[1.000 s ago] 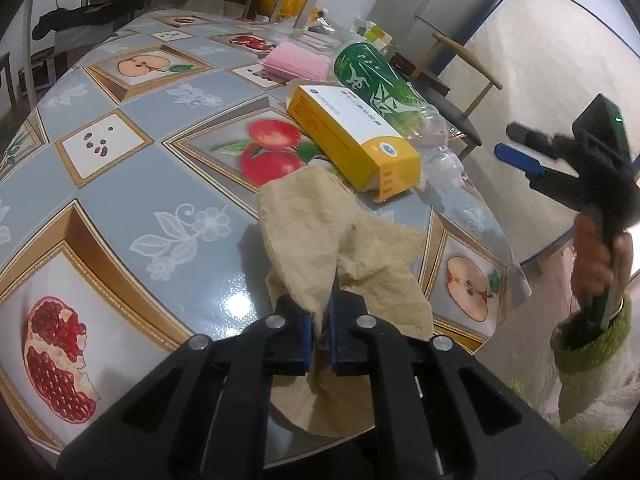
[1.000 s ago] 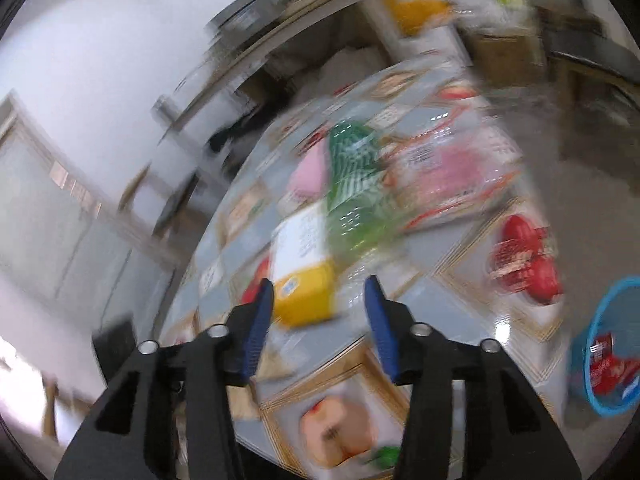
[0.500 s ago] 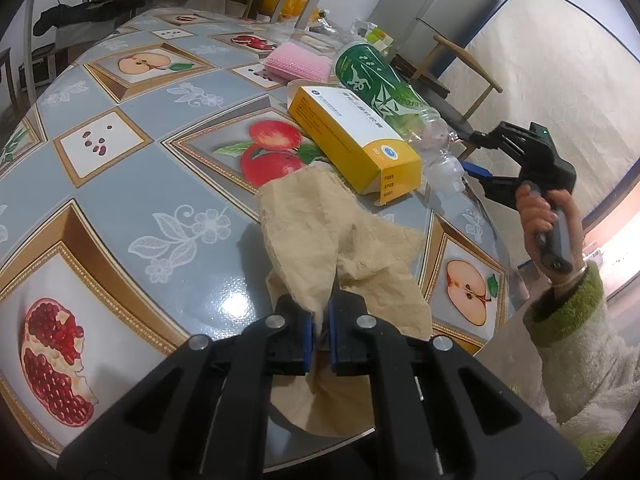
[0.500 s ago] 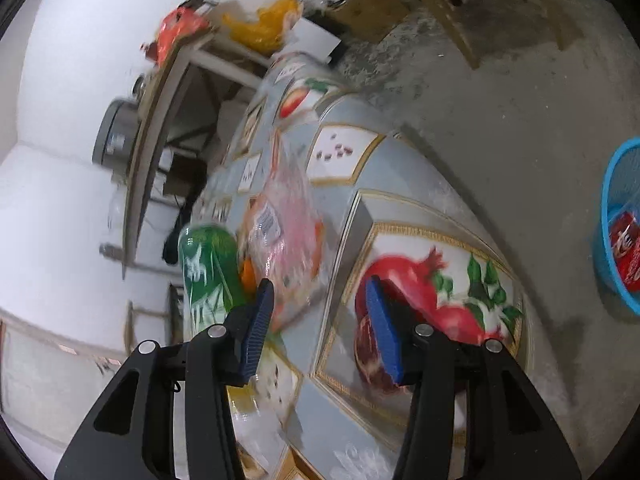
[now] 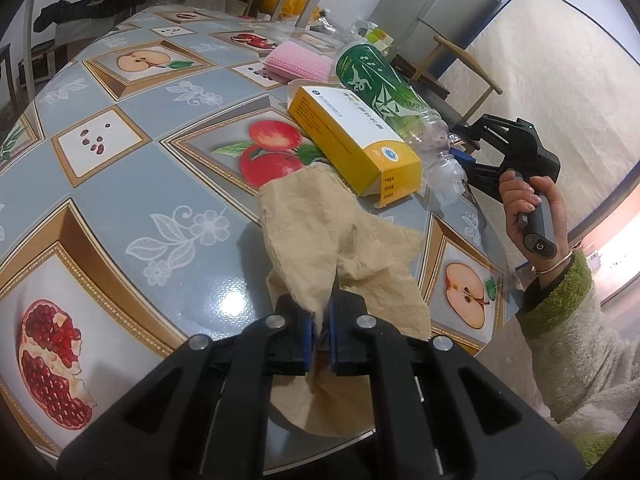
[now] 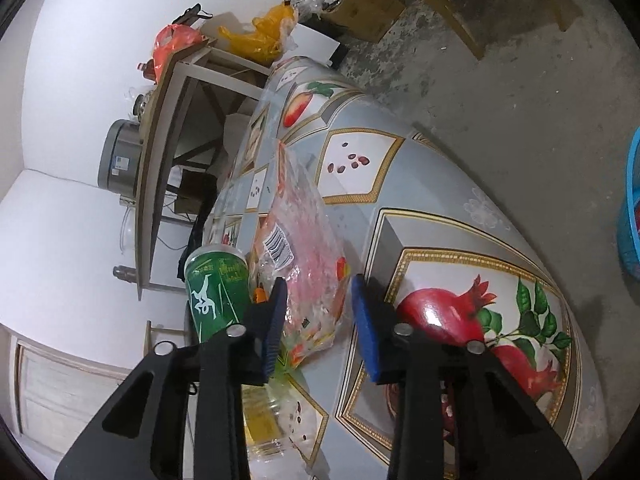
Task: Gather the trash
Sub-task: 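Grasp the clear plastic bag with pink contents with the right tool, then carry the tan paper and clear bag with both tools over the wastebasket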
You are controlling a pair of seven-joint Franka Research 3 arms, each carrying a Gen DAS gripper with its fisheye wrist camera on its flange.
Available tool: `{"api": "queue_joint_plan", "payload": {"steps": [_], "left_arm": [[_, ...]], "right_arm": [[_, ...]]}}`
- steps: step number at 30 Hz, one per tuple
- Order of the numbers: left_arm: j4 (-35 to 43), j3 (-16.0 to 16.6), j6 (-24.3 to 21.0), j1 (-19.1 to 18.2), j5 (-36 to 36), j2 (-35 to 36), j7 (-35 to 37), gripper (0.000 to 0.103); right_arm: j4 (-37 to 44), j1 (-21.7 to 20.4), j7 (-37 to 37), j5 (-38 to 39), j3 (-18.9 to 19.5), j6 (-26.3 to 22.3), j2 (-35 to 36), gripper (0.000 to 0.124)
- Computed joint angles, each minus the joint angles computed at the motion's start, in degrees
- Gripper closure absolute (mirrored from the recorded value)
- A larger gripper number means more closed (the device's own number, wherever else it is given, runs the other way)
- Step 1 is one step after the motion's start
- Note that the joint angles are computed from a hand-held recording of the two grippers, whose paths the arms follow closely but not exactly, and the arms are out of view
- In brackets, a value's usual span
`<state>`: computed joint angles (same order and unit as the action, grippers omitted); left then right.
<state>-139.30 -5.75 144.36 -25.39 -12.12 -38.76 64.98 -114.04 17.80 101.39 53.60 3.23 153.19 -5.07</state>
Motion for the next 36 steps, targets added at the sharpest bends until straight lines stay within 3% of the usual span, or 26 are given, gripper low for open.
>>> {"api": "queue_joint_plan", "payload": {"steps": [4, 8, 16, 29, 36], "left_arm": [[-0.06, -0.08, 0.23, 0.08, 0.11, 0.01, -0.18, 0.098], [-0.41, -0.19, 0.90, 0.11, 0.21, -0.13, -0.57, 0.098], [-0.35, -0.27, 1.78, -0.12, 0.42, -0.42, -1.38, 0.099], [4.01, -2.14, 3.22, -1.18, 3.12, 0.53, -2.68, 0.099], [11.97, -2.40, 5.63, -4.64, 2.73, 7.46, 2.07, 0.099]], "right_arm": [[-0.34, 0.03, 1.11, -0.48, 0.13, 0.45, 0.10, 0.115], [-2.03, 0.18, 1.28, -1.19, 0.25, 2.49, -1.20, 0.119], [-6.41, 0.85, 0.46, -1.83, -0.83, 6.36, -5.92, 0.121], [-15.68, 1.84, -3.40, -0.42, -4.25, 8.00, -18.82, 0.121], [-25.48, -3.06, 1.80, -7.01, -4.47, 9.21, -32.65, 0.121]]}}
